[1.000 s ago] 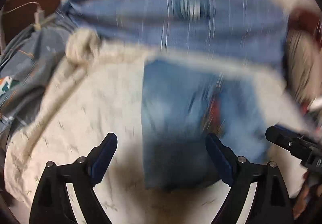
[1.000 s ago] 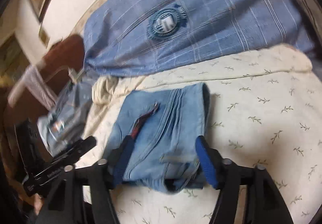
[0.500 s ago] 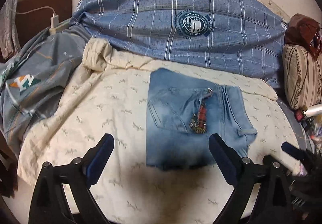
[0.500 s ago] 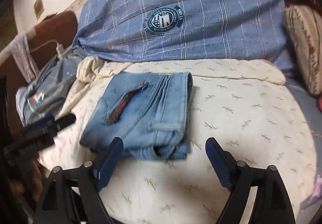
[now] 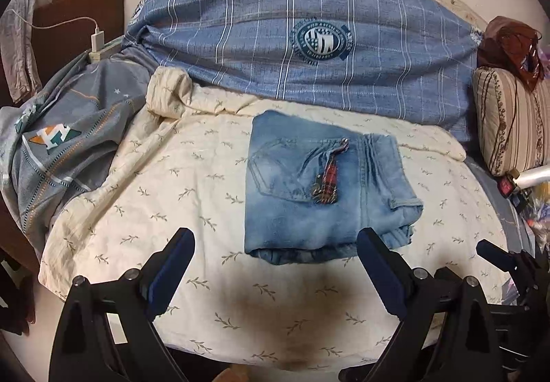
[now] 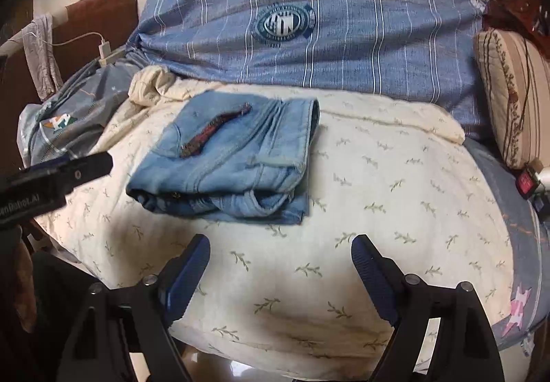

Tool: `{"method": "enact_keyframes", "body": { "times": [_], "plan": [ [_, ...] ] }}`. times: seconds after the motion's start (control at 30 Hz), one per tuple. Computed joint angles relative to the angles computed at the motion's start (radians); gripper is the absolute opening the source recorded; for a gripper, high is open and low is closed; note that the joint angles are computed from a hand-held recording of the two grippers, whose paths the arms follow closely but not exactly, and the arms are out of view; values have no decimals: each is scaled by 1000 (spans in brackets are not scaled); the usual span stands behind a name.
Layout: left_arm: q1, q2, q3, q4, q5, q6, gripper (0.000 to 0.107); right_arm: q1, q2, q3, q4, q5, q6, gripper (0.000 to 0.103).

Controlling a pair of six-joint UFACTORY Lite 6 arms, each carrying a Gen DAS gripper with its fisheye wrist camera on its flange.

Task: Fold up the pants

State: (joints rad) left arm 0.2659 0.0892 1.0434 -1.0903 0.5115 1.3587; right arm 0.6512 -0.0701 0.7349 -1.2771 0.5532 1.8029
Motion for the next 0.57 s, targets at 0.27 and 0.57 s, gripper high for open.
{"method": "enact_keyframes", "body": {
  "times": [0.27,0.57],
  "plan": [
    [0,31,79,50,46,-104,103,7,19,88,75,65,-156,87],
    [-42,86,166,70,47,-100,103,-11,64,155,103,68,-203,87]
  ]
}}
